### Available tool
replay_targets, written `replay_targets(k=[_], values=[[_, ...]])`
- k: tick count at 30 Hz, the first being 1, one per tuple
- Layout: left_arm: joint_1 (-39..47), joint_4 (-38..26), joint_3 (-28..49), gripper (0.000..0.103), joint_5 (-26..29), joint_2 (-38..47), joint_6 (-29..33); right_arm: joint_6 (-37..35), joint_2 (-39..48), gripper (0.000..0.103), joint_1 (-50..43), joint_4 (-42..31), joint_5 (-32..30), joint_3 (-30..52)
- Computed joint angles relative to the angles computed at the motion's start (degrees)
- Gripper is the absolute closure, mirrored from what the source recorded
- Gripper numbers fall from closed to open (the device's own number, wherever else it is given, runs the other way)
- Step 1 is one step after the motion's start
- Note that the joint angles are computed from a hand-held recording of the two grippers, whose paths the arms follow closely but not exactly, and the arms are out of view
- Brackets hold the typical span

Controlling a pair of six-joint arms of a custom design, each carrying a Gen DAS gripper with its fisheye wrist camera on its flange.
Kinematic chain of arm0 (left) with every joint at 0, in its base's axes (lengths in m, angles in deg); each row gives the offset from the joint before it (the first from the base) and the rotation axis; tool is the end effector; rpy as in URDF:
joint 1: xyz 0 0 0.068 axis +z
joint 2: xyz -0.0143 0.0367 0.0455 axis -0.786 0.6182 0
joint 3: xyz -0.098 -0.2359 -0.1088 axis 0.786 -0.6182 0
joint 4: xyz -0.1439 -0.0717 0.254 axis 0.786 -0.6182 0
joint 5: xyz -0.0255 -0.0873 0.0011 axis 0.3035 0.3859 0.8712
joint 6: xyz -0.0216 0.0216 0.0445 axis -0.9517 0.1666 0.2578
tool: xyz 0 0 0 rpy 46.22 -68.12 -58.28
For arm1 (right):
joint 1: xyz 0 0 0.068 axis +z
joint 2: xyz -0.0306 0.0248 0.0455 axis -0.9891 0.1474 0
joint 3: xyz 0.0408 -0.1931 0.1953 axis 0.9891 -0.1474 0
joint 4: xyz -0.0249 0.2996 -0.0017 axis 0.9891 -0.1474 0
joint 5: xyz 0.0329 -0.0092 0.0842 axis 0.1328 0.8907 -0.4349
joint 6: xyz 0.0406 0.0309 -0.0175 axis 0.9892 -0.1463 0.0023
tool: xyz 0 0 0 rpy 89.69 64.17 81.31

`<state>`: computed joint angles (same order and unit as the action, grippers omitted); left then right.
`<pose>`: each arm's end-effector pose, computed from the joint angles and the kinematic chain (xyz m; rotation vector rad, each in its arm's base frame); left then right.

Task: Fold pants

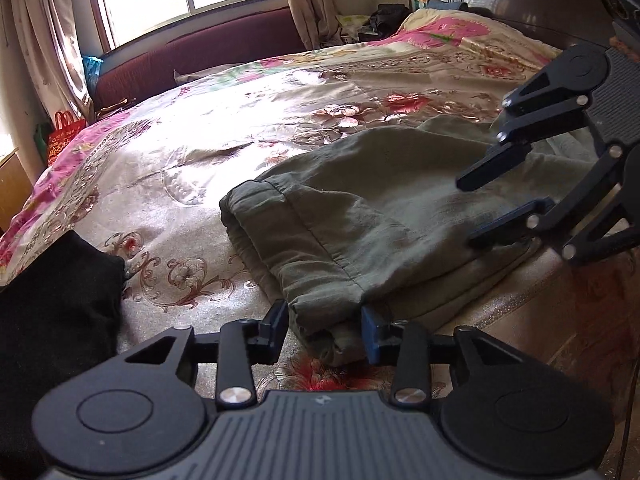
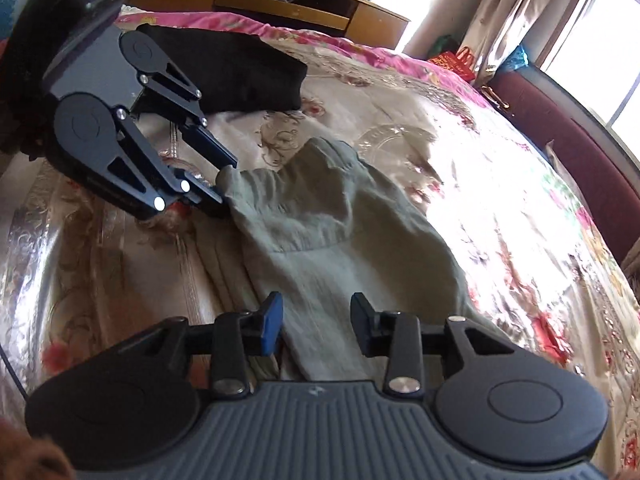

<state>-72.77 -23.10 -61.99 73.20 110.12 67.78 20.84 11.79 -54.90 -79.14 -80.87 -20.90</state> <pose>0.2381 -0.1010 0.0740 1.0438 2.0848 -0.2608 0.1793 0.0837 0.1023 -0.8315 2.2422 -0.1138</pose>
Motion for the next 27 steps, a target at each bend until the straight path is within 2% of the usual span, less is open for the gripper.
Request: replay_targets(k=[1, 2, 3, 4, 9, 13, 15, 17, 18, 21, 24, 26, 27], values=[[-0.2, -0.3, -0.1, 0.061, -0.1, -0.3, -0.1, 0.2, 4.7, 0.070, 0.2, 2.6, -0.4, 1.4], [-0.4, -1.0, -0.2, 0.067, -0.3, -1.1, -0.1, 0.7, 7.2, 0.076, 0.6, 4.3, -0.8, 2.0], [-0.5, -1.3, -0.7, 0.069, -0.4, -2.2, 0.0, 1.1, 8.1, 0.094, 1.1, 4.7, -1.1, 2.5], [-0.4, -1.8, -1.3, 0.076, -0.4, -3.5, 0.2, 1.8, 8.1, 0.099, 2.0, 4.8, -0.7, 2.6], [1.4, -6.1, -2.1, 0.080, 0.1, -7.5, 0.6, 6.0, 1.7, 0.103, 4.0, 1.0, -3.4, 1.2], [1.2, -6.3, -2.2, 0.082, -3.3, -5.8, 0.6, 9.1, 4.5, 0.103, 7.2, 5.2, -1.8, -0.7], [1.5, -7.0, -2.2, 0.082, -3.0, -6.3, 0.6, 10.7, 3.4, 0.101, 7.4, 5.4, -0.9, -1.3], [1.6, -7.3, -2.9, 0.081, -2.0, -8.9, 0.7, 10.5, -0.9, 0.097, 8.0, 5.0, 1.2, -2.8], [1.6, -7.2, -3.3, 0.081, -1.5, -10.1, 0.8, 9.5, -2.6, 0.091, 8.4, 4.8, 2.4, -3.4], [1.3, -7.1, -3.2, 0.075, -0.5, -11.4, 1.3, 6.1, -3.5, 0.070, 9.5, 6.4, 5.8, -4.7], [-0.6, -4.6, -2.9, 0.071, -1.6, -8.6, 2.9, 5.6, 0.5, 0.070, 9.1, 8.8, 5.7, -4.3], [-1.9, -3.1, -3.0, 0.065, -2.3, -7.0, 4.6, 5.3, 3.6, 0.070, 8.7, 11.0, 5.2, -3.8], [-2.8, -2.0, -3.3, 0.058, -2.7, -6.3, 5.8, 4.6, 5.8, 0.070, 8.7, 12.7, 5.8, -3.5]])
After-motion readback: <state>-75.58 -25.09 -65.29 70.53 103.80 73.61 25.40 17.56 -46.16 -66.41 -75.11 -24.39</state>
